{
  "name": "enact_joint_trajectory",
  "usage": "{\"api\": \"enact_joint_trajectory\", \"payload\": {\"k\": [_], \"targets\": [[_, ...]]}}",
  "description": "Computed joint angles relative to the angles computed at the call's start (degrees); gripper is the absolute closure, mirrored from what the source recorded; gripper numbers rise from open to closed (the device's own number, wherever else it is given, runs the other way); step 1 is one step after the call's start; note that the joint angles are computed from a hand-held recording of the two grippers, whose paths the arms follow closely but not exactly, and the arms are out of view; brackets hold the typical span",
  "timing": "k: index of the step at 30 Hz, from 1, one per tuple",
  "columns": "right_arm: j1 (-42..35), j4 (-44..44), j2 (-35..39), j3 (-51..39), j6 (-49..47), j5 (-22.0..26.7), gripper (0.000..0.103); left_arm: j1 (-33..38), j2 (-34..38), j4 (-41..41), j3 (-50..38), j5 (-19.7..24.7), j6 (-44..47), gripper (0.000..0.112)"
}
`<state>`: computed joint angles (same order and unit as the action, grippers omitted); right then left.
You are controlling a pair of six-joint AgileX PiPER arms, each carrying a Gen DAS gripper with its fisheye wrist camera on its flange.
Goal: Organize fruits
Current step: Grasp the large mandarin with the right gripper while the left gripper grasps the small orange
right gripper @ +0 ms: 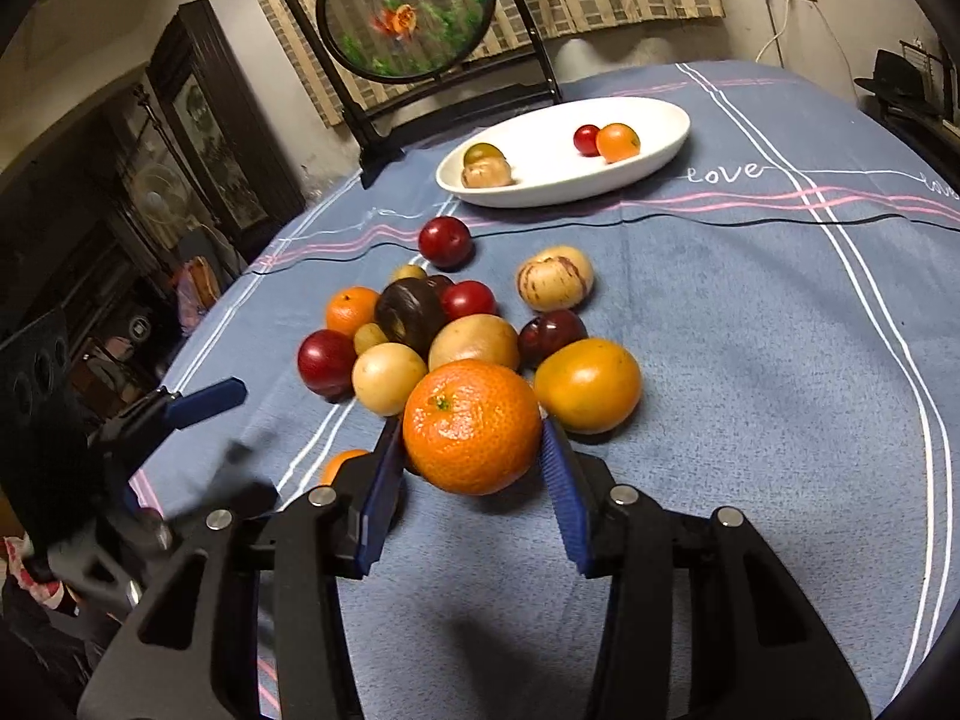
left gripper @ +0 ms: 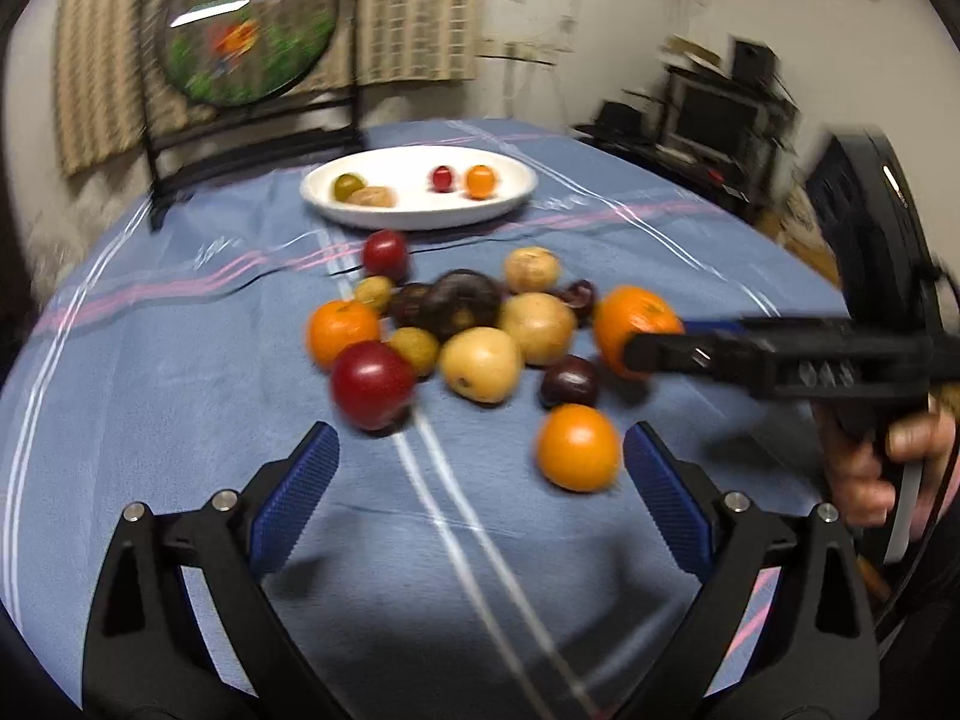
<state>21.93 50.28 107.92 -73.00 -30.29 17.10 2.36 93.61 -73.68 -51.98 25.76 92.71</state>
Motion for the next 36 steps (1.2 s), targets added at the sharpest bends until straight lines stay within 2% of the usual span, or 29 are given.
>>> {"api": "enact_joint_trajectory", "payload": {"k": [2, 5, 8, 11, 13, 15, 21, 25, 31, 36], "targets": [[0.0, 0.7, 0.1, 0.0, -0.6, 0.0, 0.057, -2.5, -1.2, -1.7, 1.8, -2.0, 3.8, 0.021], [-0.2, 3.6, -0.3, 0.6, -3.6, -0.1, 0.057, -4.6, -1.0, 0.5, 1.7, -2.8, 2.1, 0.032], [-0.2, 5.1, -0.4, 0.9, -5.2, -0.4, 0.057, -5.9, 1.1, 9.6, -1.2, -2.4, -7.7, 0.040], [-0.5, 9.0, -0.8, 1.7, -9.1, -0.4, 0.056, -5.6, 2.6, 14.1, -3.3, -0.9, -13.7, 0.046], [-0.6, 9.5, -0.8, 1.7, -9.6, -0.3, 0.057, -5.3, 3.5, 15.9, -4.5, 0.6, -15.8, 0.059], [-0.7, 9.4, -0.6, 1.5, -9.2, -0.1, 0.057, -5.5, 4.6, 19.4, -5.9, 1.5, -19.6, 0.066], [-1.2, 14.0, -1.0, 2.2, -13.9, 0.2, 0.057, -6.3, 5.9, 22.5, -7.5, 2.6, -23.3, 0.066], [-1.3, 15.6, -1.0, 2.4, -15.4, 0.3, 0.057, -7.1, 6.0, 24.8, -7.6, 1.9, -25.1, 0.071], [-1.4, 16.5, -1.1, 2.7, -16.4, 0.4, 0.057, -5.9, 6.3, 23.0, -8.1, 3.7, -24.4, 0.074], [-1.4, 17.2, -1.3, 2.9, -17.1, 0.3, 0.057, -5.5, 5.7, 20.8, -7.4, 3.4, -22.4, 0.074]]}}
